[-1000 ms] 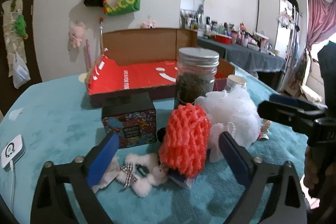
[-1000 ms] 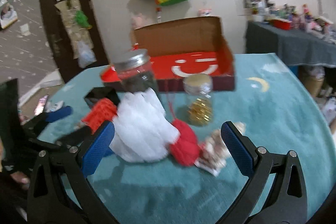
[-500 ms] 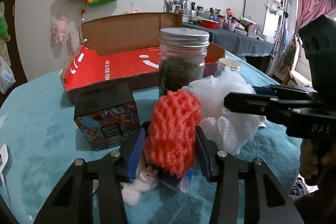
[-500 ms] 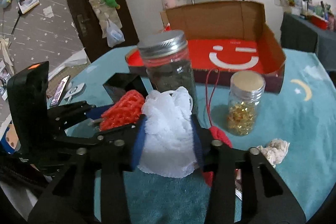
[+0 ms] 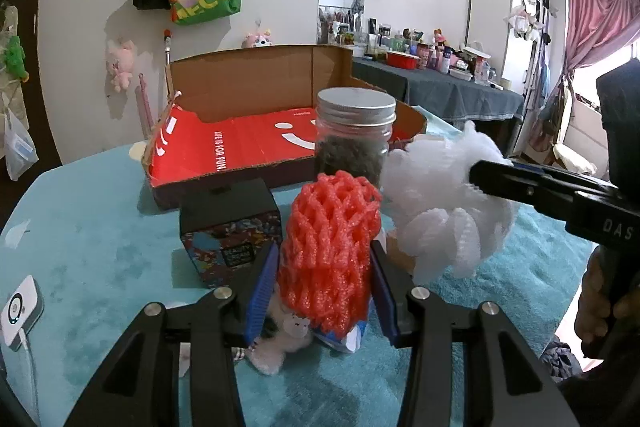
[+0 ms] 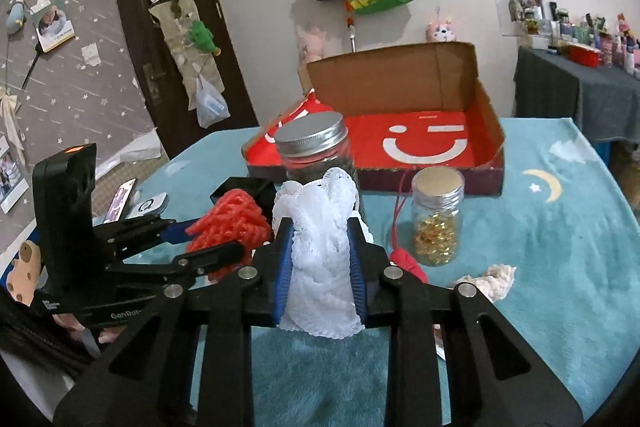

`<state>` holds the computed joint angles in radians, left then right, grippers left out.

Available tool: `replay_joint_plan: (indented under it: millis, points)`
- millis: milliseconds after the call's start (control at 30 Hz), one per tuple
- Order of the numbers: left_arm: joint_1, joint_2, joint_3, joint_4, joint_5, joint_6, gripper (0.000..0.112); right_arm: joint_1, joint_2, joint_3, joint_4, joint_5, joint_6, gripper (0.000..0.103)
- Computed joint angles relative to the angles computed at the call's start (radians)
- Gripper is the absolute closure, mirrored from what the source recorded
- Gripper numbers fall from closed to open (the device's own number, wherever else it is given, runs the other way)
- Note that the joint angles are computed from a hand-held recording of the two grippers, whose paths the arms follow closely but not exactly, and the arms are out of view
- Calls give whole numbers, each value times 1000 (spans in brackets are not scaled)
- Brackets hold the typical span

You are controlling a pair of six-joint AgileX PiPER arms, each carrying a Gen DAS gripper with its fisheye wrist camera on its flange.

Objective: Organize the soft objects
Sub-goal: 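Carry the orange net and white pouf with both tools into the red cardboard box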

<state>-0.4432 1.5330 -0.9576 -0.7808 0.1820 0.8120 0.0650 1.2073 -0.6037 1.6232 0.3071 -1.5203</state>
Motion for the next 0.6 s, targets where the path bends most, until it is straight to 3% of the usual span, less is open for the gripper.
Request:
replay_joint_plan:
  millis: [400,500,600]
  points:
    - [24,-53,1,33,18,-25,65,-14,-94,27,-67,-22,77,79]
    - [35,-68,-30,120,27,-91,65,-38,-133,15,-119,-16,127,79]
    - [65,-54,-110,141,86,-85,65,-56,-147,-25,-205,-25,194,79]
